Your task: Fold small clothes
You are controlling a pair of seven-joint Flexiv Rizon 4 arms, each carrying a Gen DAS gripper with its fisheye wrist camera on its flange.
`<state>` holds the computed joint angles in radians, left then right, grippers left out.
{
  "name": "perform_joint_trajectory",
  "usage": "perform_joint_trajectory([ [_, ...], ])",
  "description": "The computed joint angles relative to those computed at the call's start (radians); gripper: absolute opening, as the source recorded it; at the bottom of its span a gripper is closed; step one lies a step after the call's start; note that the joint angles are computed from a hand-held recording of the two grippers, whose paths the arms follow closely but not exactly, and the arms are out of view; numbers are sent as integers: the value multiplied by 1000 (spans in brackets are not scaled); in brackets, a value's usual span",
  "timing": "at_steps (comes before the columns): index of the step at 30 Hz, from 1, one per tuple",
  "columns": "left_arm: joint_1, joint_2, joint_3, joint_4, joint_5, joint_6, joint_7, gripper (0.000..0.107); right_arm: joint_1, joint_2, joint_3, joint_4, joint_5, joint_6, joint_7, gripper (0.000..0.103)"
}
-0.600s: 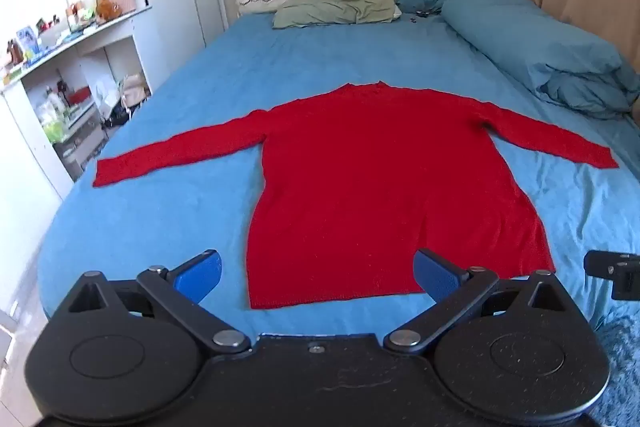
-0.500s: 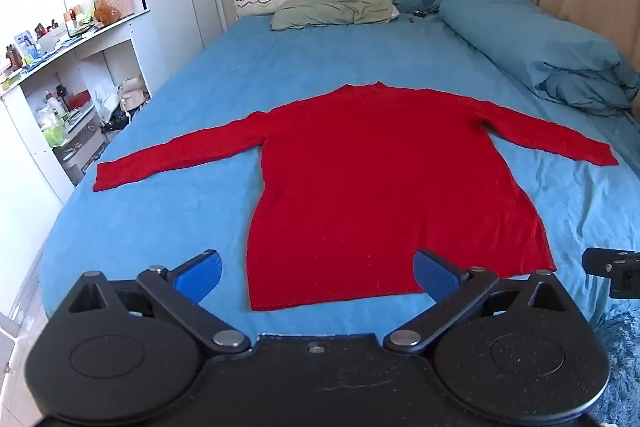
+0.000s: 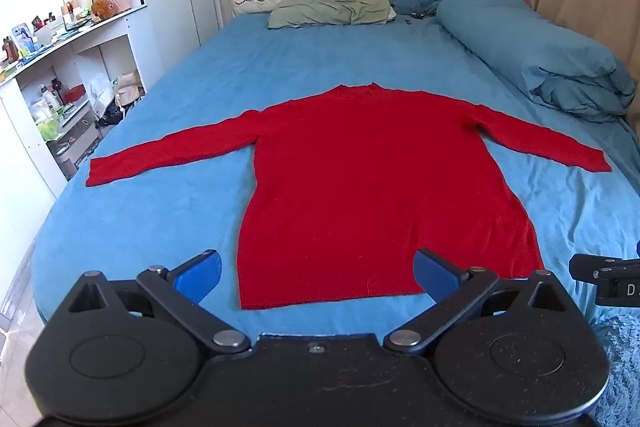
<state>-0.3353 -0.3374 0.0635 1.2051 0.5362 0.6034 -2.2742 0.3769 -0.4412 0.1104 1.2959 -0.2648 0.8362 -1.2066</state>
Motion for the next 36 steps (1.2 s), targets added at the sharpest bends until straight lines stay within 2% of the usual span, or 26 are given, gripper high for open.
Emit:
perform_joint_trajectory([
  [36,13,5,-2,8,-23,10,-4,103,-2,-1,2,0,10,0,1,103],
])
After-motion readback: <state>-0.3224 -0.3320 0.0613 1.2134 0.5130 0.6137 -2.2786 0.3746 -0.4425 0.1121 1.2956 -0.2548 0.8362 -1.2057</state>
